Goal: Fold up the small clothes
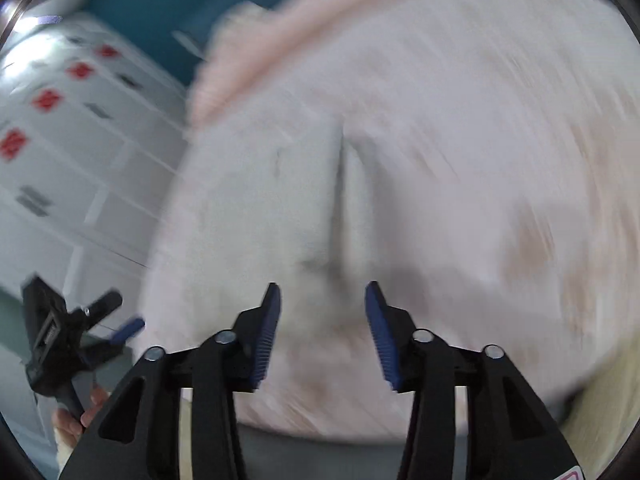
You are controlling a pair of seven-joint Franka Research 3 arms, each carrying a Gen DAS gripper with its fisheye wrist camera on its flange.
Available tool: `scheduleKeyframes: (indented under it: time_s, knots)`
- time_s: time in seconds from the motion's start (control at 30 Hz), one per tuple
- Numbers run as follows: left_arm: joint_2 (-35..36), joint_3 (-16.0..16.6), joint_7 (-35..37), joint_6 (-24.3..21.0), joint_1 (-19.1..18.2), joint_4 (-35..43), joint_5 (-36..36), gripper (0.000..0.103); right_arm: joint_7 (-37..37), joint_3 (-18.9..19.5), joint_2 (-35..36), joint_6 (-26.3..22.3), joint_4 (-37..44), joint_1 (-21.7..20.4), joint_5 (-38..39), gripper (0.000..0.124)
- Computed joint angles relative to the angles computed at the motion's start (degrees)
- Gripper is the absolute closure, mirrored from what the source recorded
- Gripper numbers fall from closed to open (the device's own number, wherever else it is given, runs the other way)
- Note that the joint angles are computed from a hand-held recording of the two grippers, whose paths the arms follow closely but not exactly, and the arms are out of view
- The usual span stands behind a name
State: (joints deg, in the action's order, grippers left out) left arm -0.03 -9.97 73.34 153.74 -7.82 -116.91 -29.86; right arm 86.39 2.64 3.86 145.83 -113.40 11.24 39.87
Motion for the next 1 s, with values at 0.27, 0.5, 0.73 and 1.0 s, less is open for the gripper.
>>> scheduleKeyframes:
  time_s: [0.27, 0.5, 0.73, 1.0]
  knots:
    - [-1.2, 1.1, -1.7, 6.3, -1.3, -3.5, 0.6, 0.009, 1.8, 0.3, 4.3, 0.2, 7.9, 0.2, -4.0, 0.06]
    - [7.1, -0.1, -13.8, 1.6, -0.9, 7.0, 21.1, 0.009, 9.0, 0.5, 11.2, -1.8, 15.1, 2.0, -12.7, 0.058]
    - [9.4, -1.5, -17.2, -2.2, -0.7, 9.9, 27.9, 0.009, 9.0, 1.2, 11.7, -2.5, 15.5, 1.1, -11.9, 0.058]
    - [10.3, -2.1, -18.0, -3.8, -0.6, 10.8, 28.7, 0.009, 7.9, 1.5, 10.9, -2.8, 14.3, 0.6, -9.7, 0.058]
